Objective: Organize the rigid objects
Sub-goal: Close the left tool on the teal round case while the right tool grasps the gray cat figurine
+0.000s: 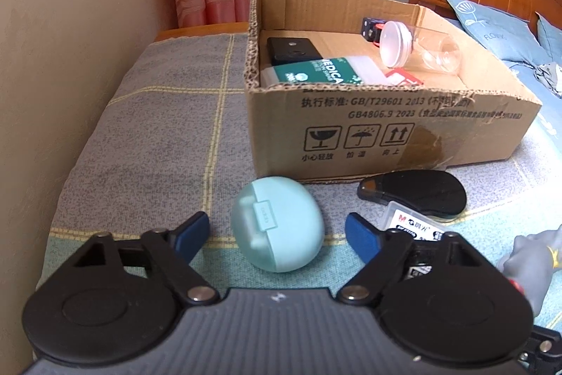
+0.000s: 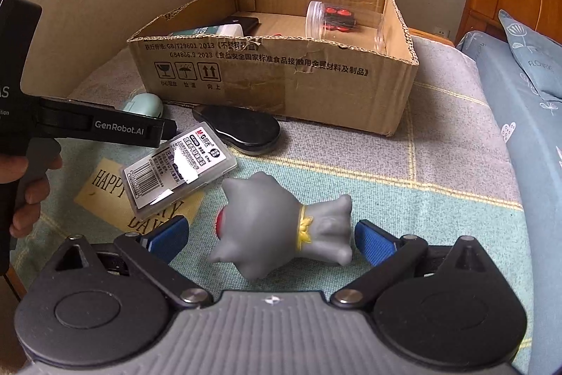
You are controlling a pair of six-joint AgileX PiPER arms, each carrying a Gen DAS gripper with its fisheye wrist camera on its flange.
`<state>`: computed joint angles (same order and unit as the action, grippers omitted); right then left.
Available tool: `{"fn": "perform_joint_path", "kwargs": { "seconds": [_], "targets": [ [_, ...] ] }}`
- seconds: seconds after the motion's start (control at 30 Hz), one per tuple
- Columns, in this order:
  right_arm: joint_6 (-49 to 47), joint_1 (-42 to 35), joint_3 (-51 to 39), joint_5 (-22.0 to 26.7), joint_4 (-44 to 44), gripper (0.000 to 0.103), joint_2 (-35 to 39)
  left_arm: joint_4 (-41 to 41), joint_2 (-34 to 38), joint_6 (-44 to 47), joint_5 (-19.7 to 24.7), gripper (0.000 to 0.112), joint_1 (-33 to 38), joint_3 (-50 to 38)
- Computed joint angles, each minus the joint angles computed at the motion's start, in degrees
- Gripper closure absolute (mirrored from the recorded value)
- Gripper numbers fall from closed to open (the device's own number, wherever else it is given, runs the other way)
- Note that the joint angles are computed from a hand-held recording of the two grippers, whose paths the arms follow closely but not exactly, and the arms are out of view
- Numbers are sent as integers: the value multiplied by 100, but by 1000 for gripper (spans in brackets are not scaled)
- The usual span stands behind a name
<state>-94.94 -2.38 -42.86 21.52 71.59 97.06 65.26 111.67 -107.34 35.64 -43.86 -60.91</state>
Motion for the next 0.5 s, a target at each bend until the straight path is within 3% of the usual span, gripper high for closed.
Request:
{"fn": "perform_joint_path", "kwargs": {
  "seconds": [0.17,0.3,0.37,0.5],
  "targets": [
    [209,125,13,-169,-201,15,-37,92,46,112,-73,45,-29,-86],
    [-529,154,105,-239,288,20,-68,504,5,116,-400,58,44,17],
    [-644,119,105,-166,357,20,-78,659,-49,46,-509,58,54,114],
    [-211,152,31,-184,-16,20,-82,270,-11,241,-275,58,-30,-33]
  ]
}}
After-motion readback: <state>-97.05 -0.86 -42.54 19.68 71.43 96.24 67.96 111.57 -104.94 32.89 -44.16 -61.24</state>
